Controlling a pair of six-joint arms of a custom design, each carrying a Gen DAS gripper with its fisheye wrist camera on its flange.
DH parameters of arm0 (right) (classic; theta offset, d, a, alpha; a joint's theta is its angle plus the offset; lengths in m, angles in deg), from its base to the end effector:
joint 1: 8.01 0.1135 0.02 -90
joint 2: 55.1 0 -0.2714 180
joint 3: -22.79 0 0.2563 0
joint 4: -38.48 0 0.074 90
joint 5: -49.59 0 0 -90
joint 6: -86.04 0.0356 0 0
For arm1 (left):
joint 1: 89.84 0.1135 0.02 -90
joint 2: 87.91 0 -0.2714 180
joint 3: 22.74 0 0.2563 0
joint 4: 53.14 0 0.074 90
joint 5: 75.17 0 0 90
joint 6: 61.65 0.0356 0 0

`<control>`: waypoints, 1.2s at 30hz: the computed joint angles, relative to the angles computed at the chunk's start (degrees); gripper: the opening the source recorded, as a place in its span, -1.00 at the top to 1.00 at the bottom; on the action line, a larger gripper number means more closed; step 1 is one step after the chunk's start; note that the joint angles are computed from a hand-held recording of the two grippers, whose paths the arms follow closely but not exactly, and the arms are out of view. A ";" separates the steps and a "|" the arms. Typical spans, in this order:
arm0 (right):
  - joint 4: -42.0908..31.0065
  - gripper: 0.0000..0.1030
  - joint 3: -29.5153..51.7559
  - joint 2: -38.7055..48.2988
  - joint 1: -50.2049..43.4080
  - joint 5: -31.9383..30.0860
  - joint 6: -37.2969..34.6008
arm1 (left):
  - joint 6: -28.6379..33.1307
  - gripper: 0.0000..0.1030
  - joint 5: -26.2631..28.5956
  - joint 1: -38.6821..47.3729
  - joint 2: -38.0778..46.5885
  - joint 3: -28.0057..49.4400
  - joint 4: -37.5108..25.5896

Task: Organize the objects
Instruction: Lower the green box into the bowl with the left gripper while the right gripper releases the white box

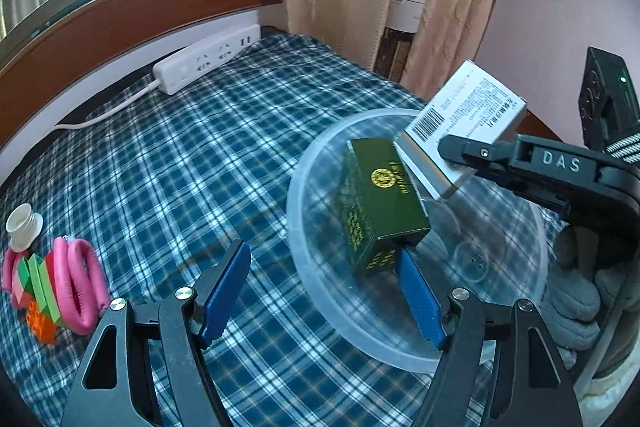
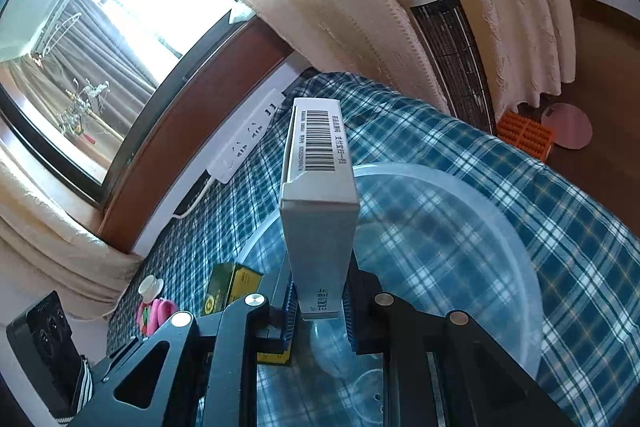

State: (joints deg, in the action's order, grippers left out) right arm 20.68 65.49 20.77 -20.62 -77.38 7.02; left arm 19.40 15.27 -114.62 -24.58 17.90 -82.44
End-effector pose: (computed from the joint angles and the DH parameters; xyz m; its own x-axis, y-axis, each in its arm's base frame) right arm 0.2319 -0.0299 0.1569 -0.7814 0.3307 -0.5292 -0.0472 0.8143 0.5786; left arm 0.1834 -0.0850 0.1708 -0.7725 0.1853 -0.6074 0.3070 0.9463 -0.1018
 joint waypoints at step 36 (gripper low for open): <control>-6.97 0.06 -7.97 -21.07 5.17 11.86 4.63 | 1.09 -0.47 -1.21 8.11 -10.30 -3.54 -3.91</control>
State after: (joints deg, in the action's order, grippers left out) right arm 13.71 57.52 -0.30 -15.45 -65.52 11.66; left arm 20.49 14.06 -106.51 -34.88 14.37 -86.35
